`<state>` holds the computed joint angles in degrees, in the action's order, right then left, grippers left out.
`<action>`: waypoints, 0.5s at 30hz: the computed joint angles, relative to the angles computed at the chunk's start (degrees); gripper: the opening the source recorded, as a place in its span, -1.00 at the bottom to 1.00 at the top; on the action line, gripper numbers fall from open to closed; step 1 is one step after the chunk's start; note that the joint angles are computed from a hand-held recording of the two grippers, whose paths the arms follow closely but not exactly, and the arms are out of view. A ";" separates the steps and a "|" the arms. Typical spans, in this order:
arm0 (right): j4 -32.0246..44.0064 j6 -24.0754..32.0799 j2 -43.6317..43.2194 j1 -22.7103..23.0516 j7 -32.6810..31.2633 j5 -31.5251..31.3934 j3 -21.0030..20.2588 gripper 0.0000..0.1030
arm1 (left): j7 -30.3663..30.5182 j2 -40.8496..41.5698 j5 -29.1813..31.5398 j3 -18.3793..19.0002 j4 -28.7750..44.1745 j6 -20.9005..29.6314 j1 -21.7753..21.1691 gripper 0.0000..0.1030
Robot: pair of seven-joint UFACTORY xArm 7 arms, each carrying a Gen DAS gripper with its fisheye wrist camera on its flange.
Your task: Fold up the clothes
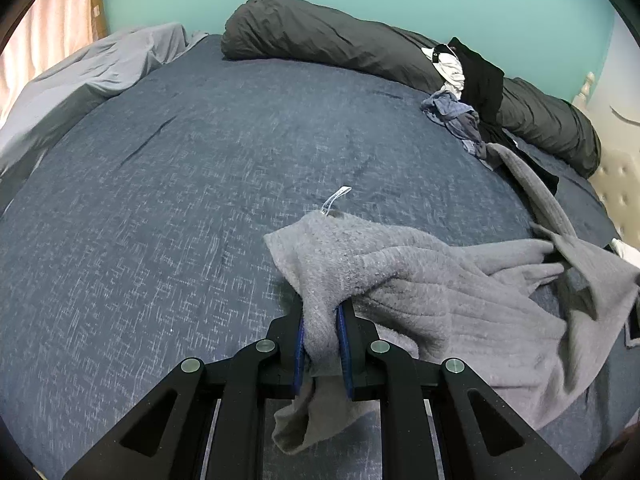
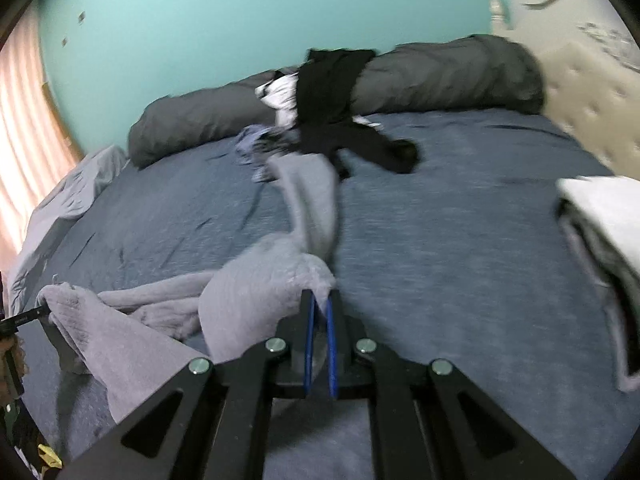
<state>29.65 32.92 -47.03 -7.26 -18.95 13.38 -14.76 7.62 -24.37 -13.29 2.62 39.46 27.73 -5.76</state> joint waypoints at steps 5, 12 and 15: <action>-2.26 6.21 -6.16 -7.96 -1.32 -3.29 -3.92 -0.90 | -1.86 -1.55 0.91 -0.96 -0.74 1.70 0.21 -0.71; -6.84 15.18 -5.07 -15.57 -3.25 -7.18 -5.71 -0.89 | -3.55 -2.03 1.90 -1.58 -1.11 4.92 0.12 -0.59; -7.88 15.75 -2.63 -17.45 -4.24 -7.86 -5.43 -0.85 | -4.00 -2.63 2.67 -1.79 -1.43 5.67 0.29 -0.45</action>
